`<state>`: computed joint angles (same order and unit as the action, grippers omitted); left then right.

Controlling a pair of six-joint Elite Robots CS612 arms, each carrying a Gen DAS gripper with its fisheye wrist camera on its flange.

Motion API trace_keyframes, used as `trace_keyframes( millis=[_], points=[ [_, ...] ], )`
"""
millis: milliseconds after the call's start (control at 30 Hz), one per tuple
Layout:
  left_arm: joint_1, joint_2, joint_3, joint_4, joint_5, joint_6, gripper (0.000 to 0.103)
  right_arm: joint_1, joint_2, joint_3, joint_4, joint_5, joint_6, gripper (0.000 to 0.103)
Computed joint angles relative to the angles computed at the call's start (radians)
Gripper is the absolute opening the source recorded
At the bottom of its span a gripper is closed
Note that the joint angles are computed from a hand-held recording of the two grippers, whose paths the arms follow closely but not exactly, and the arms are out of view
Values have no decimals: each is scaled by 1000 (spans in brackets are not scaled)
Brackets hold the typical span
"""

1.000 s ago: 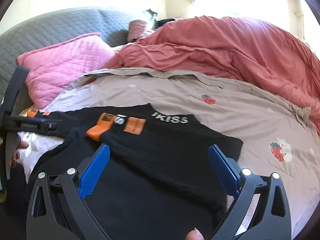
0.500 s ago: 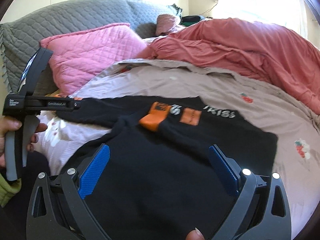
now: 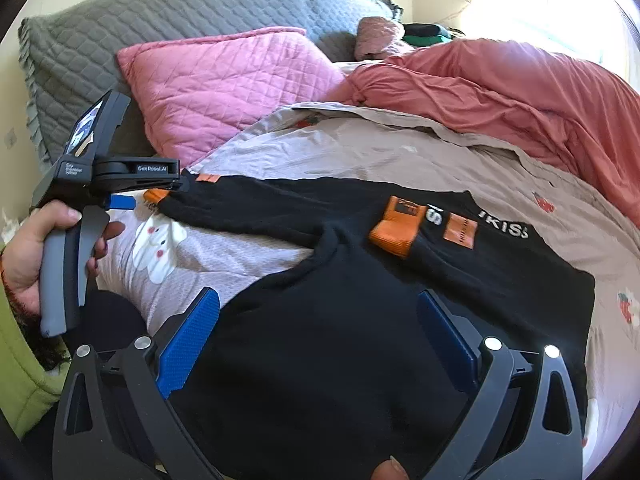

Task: Fold small clothes
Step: 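Move the left tool to the other sleeve's orange cuff and grasp it, then fold the held sleeve across the shirt toward the right tool, release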

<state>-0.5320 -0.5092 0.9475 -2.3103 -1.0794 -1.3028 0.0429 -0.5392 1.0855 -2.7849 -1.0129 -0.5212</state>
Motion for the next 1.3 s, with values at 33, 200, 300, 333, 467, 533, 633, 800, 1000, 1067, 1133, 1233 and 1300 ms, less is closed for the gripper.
trace_keyframes(
  millis=[33, 200, 300, 333, 467, 533, 633, 800, 1000, 1067, 1133, 1233, 1300],
  points=[
    [2, -8, 16, -7, 1, -13, 93, 4, -3, 4, 8, 4, -10, 98],
    [12, -41, 92, -38, 17, -73, 93, 26, -15, 20, 52, 4, -74, 98],
    [17, -48, 120, -68, 21, -95, 93, 34, -27, 45, 63, 13, -123, 98],
    [19, -47, 125, -76, 21, -104, 93, 37, -33, 56, 64, 15, -143, 98],
    [25, -41, 156, -166, 5, -138, 92, 39, -43, 77, 76, 9, -172, 98],
    [27, -33, 156, -200, 16, -142, 84, 38, -42, 77, 83, -2, -171, 98],
    [37, -19, 156, -279, 11, -140, 72, 34, -38, 72, 81, -21, -152, 98],
    [50, -3, 138, -293, 16, -160, 6, 15, -29, 61, 58, -42, -103, 98],
    [13, 13, 85, -405, 71, 51, 4, -14, 10, 0, 47, -96, 31, 98],
    [2, 33, 31, -437, 53, 151, 4, -24, 27, -27, 53, -122, 91, 98],
    [-11, 70, -59, -440, 14, 257, 4, -37, 43, -54, 64, -145, 155, 98],
    [-25, 146, -224, -412, -69, 375, 4, -60, 61, -83, 71, -160, 237, 98],
    [-31, 210, -353, -359, -127, 419, 4, -71, 70, -98, 69, -173, 287, 98]
  ],
)
